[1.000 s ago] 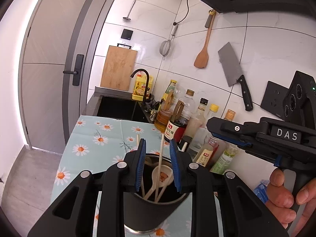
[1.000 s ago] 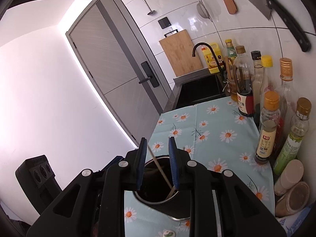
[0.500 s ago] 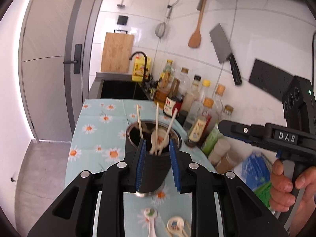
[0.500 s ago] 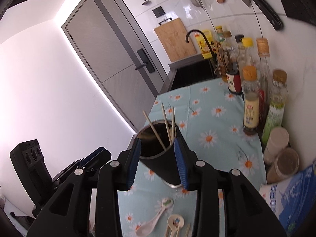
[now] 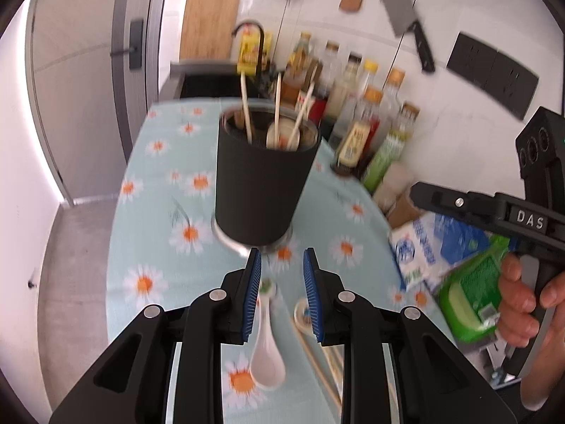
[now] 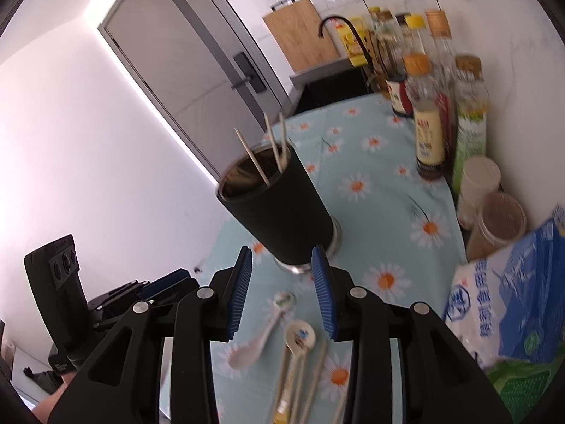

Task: Organize utensils
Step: 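Move both tools back down to the utensils lying on the table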

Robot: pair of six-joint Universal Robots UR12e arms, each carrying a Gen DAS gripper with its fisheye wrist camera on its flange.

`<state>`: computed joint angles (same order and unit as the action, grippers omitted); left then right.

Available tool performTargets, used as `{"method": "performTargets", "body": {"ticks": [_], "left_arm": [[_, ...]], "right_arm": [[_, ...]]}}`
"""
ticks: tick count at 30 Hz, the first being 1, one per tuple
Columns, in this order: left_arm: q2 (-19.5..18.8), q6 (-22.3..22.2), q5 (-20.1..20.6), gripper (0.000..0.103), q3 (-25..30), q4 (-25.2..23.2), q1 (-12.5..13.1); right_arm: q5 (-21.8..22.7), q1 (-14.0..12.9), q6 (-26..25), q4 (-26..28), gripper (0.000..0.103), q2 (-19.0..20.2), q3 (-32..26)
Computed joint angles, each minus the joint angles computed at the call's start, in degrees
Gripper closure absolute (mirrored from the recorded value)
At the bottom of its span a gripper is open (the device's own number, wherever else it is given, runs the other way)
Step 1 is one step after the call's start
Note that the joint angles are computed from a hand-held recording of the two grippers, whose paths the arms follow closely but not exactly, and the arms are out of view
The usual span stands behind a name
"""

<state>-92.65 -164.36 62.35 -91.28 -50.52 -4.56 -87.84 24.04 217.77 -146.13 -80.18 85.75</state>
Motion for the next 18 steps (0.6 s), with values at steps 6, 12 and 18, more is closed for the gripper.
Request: {"method": "performTargets", "body": {"ticks": [6,12,18], "left_arm": [[-0.4,3.0,1.3,0.079,0.1,-7.6,0.0],[-1.4,5.8,1.5,0.079,1.0,-14.7,0.6],[-2.7,9.6,2.3,0.079,2.6,-20.5,1.0]], "right_arm": [[1.2,-0.1,1.9,3.6,0.066,-0.9,1.9],[0.5,0.5,3.7,9.1,0.066,-1.0,2.4],[2.8,0.8,4.0,18.9,0.066,-0.1,0.5]]}}
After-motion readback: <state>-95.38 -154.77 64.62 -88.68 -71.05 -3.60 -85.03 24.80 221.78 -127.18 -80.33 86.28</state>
